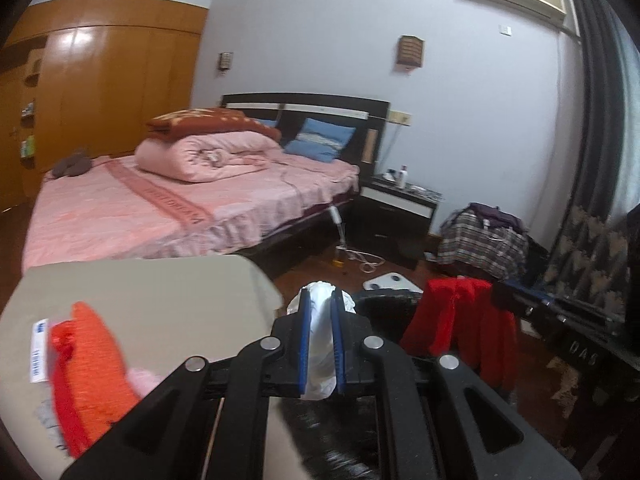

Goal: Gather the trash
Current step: 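Carry both items over the black bin and open both tools to drop them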

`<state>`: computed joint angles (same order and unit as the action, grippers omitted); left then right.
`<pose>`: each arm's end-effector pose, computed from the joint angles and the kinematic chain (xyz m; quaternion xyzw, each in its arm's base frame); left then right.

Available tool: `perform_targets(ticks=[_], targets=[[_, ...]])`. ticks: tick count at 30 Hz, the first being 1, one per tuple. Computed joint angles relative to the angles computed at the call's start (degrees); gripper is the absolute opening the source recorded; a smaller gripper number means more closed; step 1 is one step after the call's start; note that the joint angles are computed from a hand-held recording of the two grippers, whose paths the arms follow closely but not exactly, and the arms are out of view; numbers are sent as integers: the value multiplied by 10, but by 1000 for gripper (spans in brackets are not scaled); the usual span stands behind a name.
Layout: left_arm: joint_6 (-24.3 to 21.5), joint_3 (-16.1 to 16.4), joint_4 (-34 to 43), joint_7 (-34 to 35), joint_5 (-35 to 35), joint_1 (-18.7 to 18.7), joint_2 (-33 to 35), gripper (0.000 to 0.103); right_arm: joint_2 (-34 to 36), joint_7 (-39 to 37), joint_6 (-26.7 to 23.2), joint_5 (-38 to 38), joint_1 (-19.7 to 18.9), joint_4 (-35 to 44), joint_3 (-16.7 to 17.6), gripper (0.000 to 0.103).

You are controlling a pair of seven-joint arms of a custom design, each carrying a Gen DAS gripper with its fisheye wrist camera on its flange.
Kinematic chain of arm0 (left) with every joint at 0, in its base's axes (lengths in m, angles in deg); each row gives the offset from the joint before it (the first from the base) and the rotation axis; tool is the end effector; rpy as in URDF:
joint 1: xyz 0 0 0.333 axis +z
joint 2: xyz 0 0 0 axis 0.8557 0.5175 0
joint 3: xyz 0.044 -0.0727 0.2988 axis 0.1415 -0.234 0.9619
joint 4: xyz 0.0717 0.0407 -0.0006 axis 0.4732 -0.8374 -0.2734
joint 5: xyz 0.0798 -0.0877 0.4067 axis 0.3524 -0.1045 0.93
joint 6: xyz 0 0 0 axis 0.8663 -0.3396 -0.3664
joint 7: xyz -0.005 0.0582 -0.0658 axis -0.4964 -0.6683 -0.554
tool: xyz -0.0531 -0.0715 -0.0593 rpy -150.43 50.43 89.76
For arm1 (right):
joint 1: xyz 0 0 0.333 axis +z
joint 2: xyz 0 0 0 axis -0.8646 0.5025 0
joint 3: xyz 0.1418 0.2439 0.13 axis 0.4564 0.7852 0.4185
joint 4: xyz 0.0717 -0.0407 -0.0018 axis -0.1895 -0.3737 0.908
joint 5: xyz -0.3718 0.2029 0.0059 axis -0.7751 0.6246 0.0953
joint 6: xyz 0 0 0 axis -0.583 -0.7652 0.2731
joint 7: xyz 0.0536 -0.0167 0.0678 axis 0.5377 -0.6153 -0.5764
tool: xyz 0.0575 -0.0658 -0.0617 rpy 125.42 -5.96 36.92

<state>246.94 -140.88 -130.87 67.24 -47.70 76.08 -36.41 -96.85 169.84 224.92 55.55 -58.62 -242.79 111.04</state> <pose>0.4147 -0.2940 0.4640 -0.5263 0.6607 -0.4678 0.2599 0.3829 0.1554 0.4422 -0.6307 0.5846 -0.2895 0.4202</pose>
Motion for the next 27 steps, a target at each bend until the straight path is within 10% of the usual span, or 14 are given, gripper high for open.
perform_targets(ticks=[10, 15, 17, 19, 27], targets=[[8, -47, 52, 65, -39, 17, 86, 10, -8, 9, -2, 6, -31, -18, 10, 8], [8, 20, 63, 88, -34, -51, 124, 10, -12, 11, -11, 8, -35, -17, 13, 11], [8, 22, 63, 106, -50, -56, 126, 30, -11, 15, -17, 8, -55, -14, 29, 12], [10, 59, 61, 102, -41, -91, 130, 57, -13, 22, -20, 6, -65, -14, 36, 25], [5, 11, 22, 181, -158, -37, 61, 60, -52, 63, -24, -3, -135, -19, 113, 88]])
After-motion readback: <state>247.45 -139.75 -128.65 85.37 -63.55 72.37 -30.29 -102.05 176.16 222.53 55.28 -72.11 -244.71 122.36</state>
